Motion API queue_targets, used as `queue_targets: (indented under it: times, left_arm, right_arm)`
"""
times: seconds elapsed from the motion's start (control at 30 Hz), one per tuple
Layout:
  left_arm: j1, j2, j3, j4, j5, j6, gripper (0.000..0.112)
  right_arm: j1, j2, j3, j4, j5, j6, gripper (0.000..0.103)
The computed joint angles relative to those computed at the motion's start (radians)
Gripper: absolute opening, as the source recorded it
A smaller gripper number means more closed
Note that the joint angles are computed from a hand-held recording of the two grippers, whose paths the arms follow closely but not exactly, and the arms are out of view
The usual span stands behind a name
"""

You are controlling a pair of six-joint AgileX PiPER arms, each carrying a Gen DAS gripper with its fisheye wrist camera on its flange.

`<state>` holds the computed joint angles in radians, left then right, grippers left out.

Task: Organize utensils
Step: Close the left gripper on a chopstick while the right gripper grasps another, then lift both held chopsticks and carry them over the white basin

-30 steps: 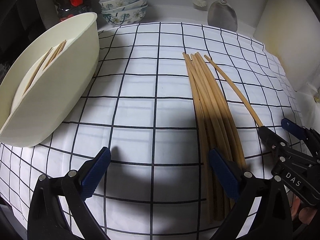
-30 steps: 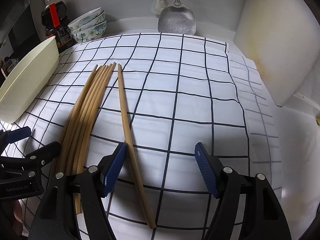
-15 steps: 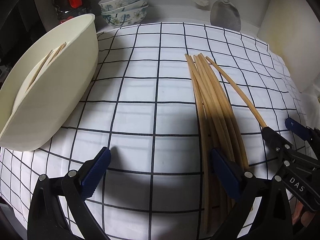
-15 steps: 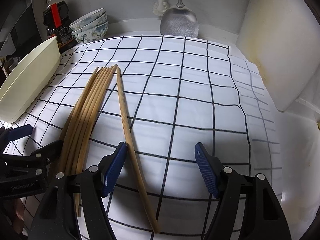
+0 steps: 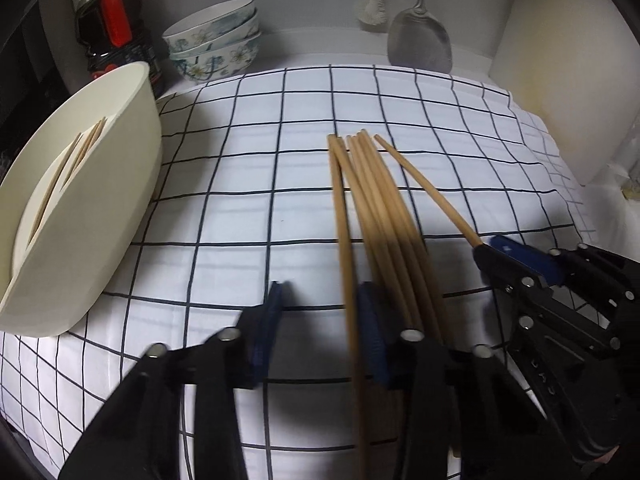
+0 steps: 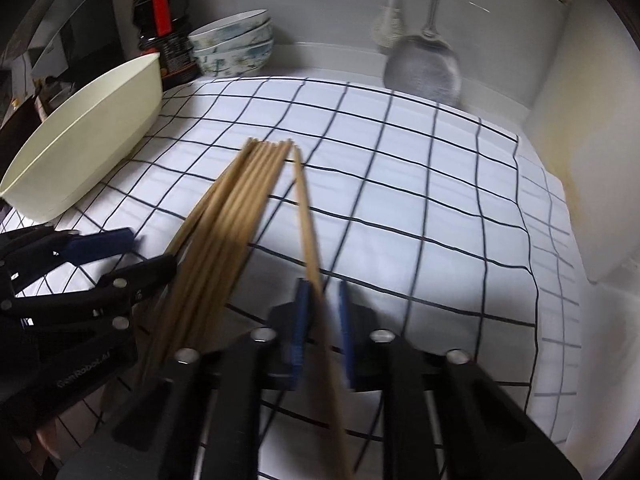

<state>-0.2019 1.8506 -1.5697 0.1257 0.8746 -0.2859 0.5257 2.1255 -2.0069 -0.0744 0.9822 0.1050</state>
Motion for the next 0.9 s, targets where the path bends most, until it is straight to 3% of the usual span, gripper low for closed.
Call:
queue_targets:
  times: [0.07, 0.57, 0.8, 0.9]
  left_arm:
    - [-0.001, 0.000, -0.002, -0.024, -0.002, 0.040, 0.007]
    - [0.086, -0.086, 0.000, -0.184, 0.073, 0.228, 0.007]
    - [0.188, -0.129, -0.105, -0.272, 0.173, 0.341, 0.007]
    - [0.270, -0.142, -0.162, -0.319, 0.217, 0.412, 0.007]
  right_arm:
    - [0.007, 0.000, 0.001, -0.013, 0.002, 0.010, 0.006]
    - [-0.009, -0.110, 0.089, 0.031, 0.022, 0.197, 0.006]
    - [0.042, -0.100, -0.044, 0.000, 0.097, 0.304, 0.006]
    - [0.077, -0.043, -0.217, -0.006, 0.175, 0.337, 0.006]
